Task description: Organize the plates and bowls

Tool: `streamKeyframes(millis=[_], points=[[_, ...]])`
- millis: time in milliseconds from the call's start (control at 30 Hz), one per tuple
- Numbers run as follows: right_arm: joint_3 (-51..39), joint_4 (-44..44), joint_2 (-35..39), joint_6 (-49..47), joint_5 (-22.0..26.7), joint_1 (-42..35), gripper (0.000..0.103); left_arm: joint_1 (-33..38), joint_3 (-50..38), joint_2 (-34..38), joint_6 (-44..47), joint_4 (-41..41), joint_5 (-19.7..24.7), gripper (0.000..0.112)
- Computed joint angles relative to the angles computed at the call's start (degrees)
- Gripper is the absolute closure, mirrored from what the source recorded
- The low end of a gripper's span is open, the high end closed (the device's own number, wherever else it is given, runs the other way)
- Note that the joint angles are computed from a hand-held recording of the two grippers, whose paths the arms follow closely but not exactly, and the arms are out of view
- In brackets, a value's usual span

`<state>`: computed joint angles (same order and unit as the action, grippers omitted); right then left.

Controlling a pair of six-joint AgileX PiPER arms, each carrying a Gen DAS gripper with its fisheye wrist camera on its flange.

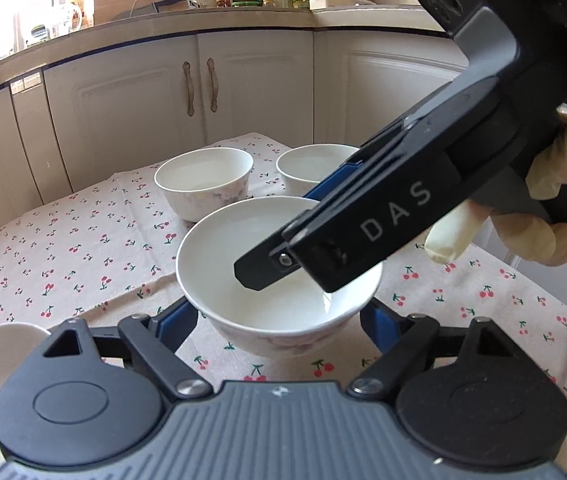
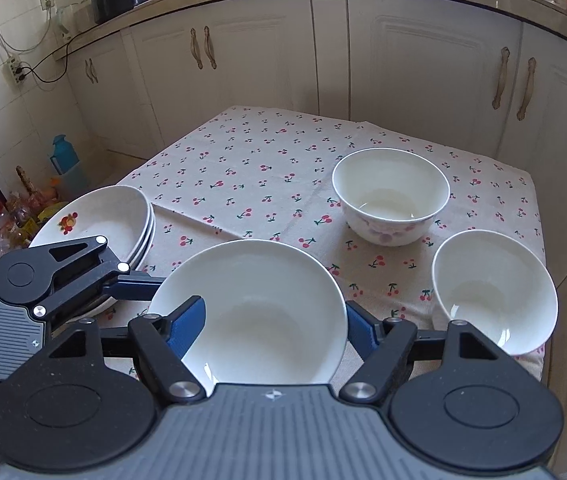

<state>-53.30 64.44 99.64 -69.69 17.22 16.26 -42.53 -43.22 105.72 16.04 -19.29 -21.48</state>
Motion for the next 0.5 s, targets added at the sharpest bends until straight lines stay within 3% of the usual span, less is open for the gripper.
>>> streamKeyframes(millis=[500], points=[[10.9, 0.4, -8.39, 6.93, -6.95, 8.28, 0.023, -2.81, 10.78, -7.75, -2.85, 2.81, -0.85, 0.025]])
